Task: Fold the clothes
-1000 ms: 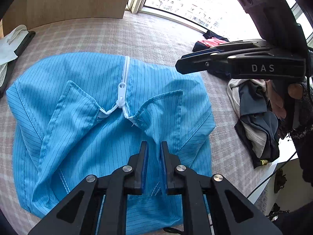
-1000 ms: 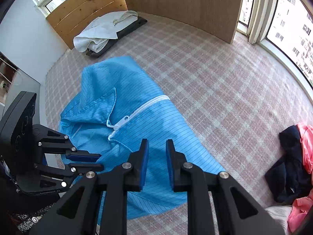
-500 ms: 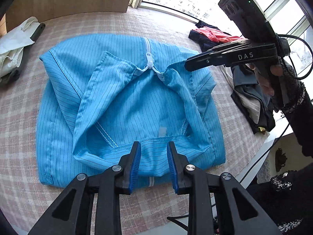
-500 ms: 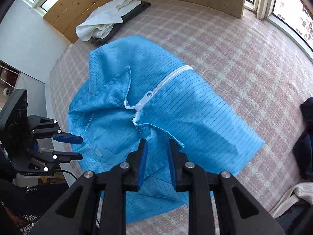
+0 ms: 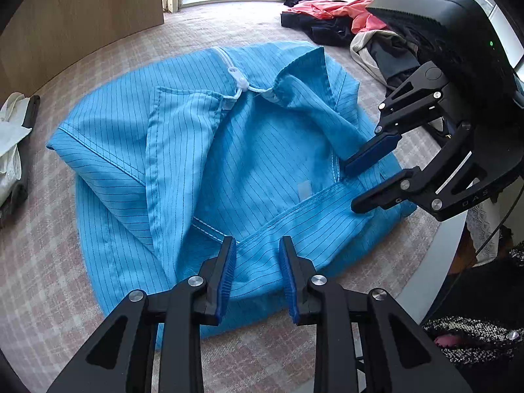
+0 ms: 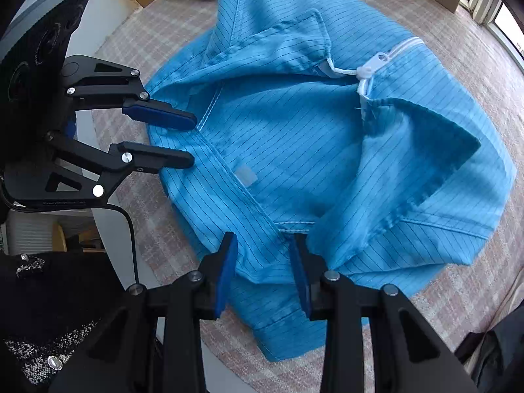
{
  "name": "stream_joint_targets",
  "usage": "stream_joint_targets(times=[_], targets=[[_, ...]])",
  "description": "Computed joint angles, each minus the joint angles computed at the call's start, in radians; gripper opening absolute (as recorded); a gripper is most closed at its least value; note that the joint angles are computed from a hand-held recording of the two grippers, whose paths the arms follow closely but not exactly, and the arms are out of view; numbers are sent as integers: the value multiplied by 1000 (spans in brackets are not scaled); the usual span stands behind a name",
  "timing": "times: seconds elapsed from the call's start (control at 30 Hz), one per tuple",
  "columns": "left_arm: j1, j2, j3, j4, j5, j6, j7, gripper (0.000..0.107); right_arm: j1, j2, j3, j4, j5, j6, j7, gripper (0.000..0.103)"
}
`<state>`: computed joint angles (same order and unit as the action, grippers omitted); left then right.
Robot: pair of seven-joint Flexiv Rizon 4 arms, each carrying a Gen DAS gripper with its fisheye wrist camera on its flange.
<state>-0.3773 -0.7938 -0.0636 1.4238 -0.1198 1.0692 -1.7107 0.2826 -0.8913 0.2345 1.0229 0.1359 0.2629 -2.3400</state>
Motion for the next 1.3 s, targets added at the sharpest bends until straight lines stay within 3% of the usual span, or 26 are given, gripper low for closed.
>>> stream_joint_targets(times=[0.07,0.17,0.23,0.37,0.43,0.53,0.57,0.63,0.7,0.77,0.87,0.93,1.0,1.13,1.23,1.3], targets=[[29,43,-33,63,-16,53,35,27,-21,30,10,20,24,26,-6,33],[63,80,-72,98,-36,43,128,28,-31,56,19,28,53,41,5,33],[68,63,-81,77,-50,34,171,28,-23,42,20,4,71,28,46,33],[48,-14,-56,-12,-51,-87,206,28,36,13,-30,48,0,72,118,33],[71,-13,-87,13,-91,-79,225,27,23,-3,-26,42,-11,38,141,33],[77,39,-90,76,-108,37,238,26,-77,14,43,0,132,26,164,33],[89,50,-99,98,-125,98,237,27,-107,24,56,-3,187,58,181,33],[108,55,-112,123,-160,216,225,28,-128,55,45,42,248,219,216,37],[80,15,-49,74,-152,235,161,28,-105,51,10,65,224,325,271,38],[71,-26,-19,24,-138,208,130,28,-112,22,23,48,222,326,299,38],[69,-84,-8,-40,-144,127,154,27,-99,-18,20,35,187,279,362,38],[99,-60,-48,3,-117,117,162,27,-111,-45,32,7,182,181,396,39],[120,-35,-76,52,-124,117,190,27,-140,-27,49,28,221,188,412,38],[183,89,-127,227,-195,287,181,29,-261,22,120,43,412,254,407,41],[204,138,-109,280,-203,384,162,29,-235,65,79,82,417,449,390,41],[151,106,-2,206,-165,364,129,29,-187,52,38,57,346,508,410,40]])
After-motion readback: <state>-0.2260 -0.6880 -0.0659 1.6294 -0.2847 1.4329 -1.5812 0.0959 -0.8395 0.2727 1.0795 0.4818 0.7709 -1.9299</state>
